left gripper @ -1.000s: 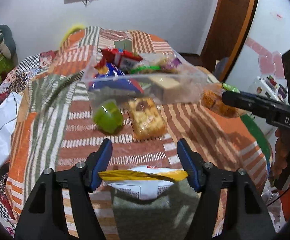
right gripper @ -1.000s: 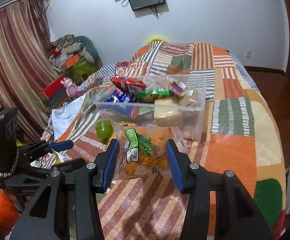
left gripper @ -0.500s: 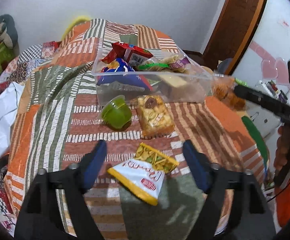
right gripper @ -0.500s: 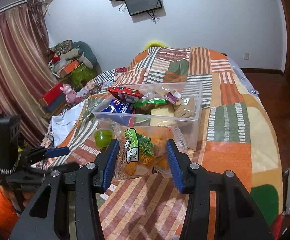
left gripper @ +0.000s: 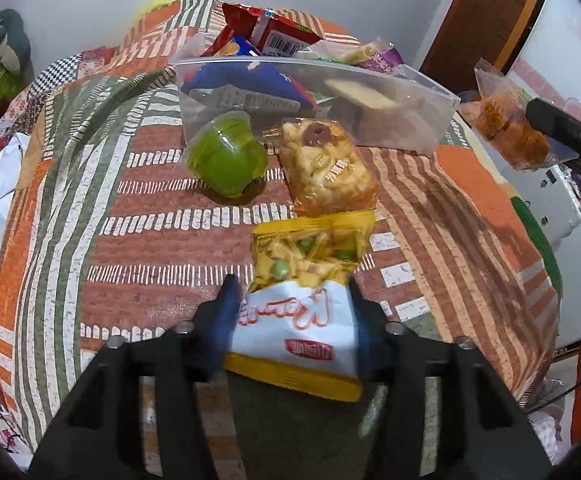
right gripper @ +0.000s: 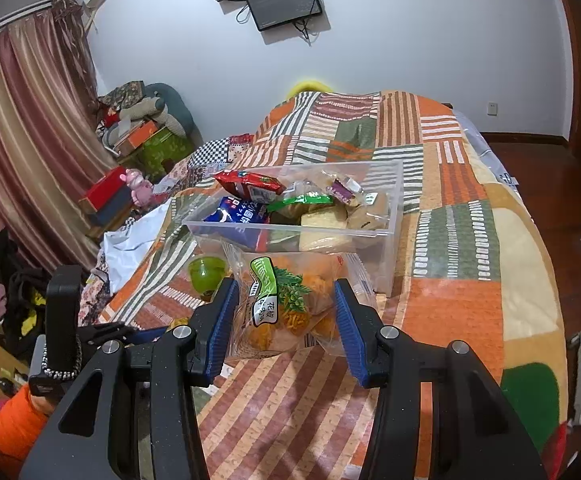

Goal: Organize snacks
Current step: 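Lift the white snack bag and fried-snack bag over the clear box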

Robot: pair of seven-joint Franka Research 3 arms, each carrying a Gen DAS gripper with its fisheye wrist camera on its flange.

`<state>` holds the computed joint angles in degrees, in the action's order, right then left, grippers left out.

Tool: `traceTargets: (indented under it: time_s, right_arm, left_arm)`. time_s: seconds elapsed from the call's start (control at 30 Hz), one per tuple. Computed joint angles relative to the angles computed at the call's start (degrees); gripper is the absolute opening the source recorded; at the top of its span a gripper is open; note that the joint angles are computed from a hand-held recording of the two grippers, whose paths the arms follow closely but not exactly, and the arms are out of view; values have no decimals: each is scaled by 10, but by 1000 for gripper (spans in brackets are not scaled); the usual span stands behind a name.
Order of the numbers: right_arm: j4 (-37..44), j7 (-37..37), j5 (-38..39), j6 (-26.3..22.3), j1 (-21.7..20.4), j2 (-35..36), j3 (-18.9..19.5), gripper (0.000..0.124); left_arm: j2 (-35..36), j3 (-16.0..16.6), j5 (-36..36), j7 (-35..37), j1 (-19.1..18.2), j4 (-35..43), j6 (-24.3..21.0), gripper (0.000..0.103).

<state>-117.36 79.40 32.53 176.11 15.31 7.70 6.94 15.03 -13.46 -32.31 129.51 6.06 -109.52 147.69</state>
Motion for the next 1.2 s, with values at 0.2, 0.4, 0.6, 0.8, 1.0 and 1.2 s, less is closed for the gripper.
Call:
traceTargets:
  time_s: [0.2,0.4,0.6,0.8,1.0,1.2]
  right_arm:
    - [3,-8,8,4,-4,1,2,45]
    - [11,5,-16,17,0,2,-9,45]
    - [34,33,-51,30,4,16,-20,45]
    - [74,71,-99,26,11,49,-32,45]
    - [123,86,-125,-2,14,91,-39,45]
    - [167,100,-153,-23,21,129,-52,45]
  left_arm:
    - [-13,-3,-31,29,9,-1,6,36]
    - [-25,-2,-82,61,8,19,9,36]
    - [-10,0,-92,66,2,64,20,36]
    - [34,-8,-63,43,2,130,31,36]
    - [92,-23,-8,-4,2,208,15,36]
    - [142,-41,36,-36,-1,272,1,36]
